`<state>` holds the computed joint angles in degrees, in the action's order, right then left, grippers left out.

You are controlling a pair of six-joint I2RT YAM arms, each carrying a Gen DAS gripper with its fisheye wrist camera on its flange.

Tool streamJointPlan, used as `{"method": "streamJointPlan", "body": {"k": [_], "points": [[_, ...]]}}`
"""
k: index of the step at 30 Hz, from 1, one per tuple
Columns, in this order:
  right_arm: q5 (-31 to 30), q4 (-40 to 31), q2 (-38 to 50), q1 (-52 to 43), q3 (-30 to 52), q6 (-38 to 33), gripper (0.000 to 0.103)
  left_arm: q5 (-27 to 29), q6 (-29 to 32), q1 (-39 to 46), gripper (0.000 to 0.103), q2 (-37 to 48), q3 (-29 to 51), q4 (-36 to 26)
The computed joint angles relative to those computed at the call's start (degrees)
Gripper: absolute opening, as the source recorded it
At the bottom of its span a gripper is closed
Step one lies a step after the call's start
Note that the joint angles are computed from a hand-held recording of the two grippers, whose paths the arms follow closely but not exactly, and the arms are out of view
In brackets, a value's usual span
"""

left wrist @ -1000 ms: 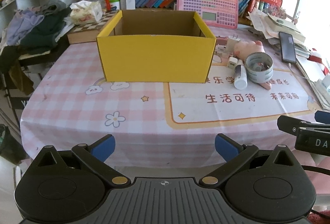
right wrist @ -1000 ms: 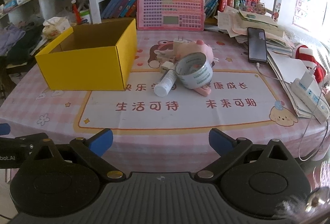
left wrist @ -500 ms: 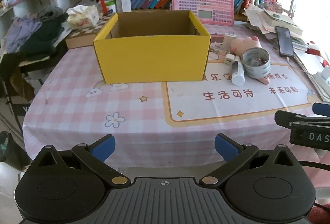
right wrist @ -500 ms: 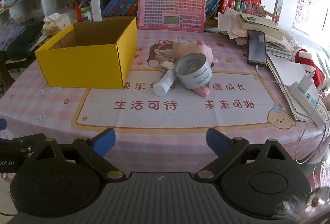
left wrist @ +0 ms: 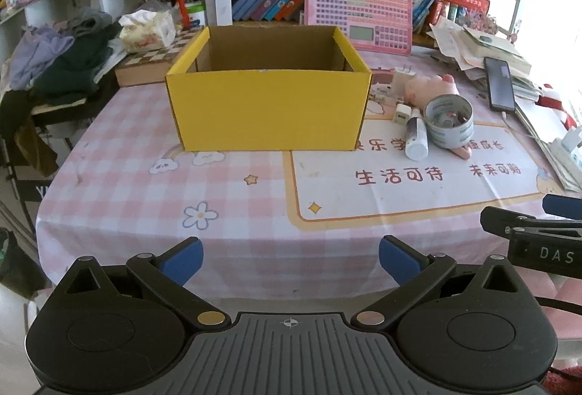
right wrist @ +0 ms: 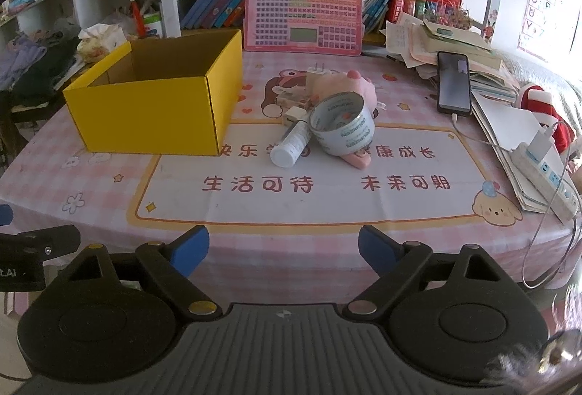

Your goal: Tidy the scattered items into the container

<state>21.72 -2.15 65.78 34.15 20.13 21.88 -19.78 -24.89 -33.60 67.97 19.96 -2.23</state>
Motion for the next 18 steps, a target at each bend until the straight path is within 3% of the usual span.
{"method": "streamJointPlan", "body": {"k": [18], "points": [[-1.2, 0.0, 0.7, 0.0, 0.2, -0.6, 0.093, -0.1, -0.6, -0.5, 0.103, 0.7, 0.3, -0.6]]}}
